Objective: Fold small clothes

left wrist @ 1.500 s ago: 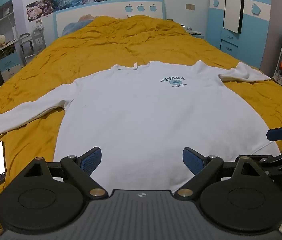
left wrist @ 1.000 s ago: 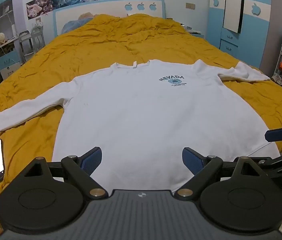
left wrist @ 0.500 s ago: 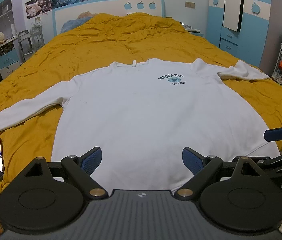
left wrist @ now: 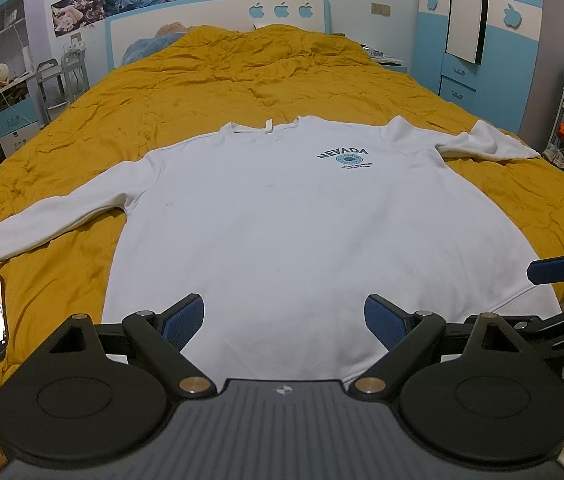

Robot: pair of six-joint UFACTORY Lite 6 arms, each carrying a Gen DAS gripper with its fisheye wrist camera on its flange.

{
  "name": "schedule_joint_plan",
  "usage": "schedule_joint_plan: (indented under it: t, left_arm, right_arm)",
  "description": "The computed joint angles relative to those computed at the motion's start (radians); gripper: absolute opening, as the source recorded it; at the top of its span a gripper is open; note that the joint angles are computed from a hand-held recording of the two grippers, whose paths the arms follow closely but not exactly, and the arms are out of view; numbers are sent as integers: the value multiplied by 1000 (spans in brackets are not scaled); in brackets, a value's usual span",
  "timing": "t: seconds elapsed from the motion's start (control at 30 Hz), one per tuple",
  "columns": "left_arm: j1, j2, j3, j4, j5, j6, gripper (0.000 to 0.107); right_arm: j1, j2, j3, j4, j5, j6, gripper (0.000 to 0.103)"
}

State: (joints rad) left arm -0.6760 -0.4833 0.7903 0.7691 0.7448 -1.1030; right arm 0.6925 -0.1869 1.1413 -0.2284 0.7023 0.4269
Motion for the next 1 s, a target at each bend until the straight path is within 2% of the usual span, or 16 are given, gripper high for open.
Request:
schedule_joint_plan:
  t: [1.0]
  left_arm:
    - [-5,-25,-37,4,-1,-17,103]
  right_arm:
    - [-4,5,6,8,3,-9,82]
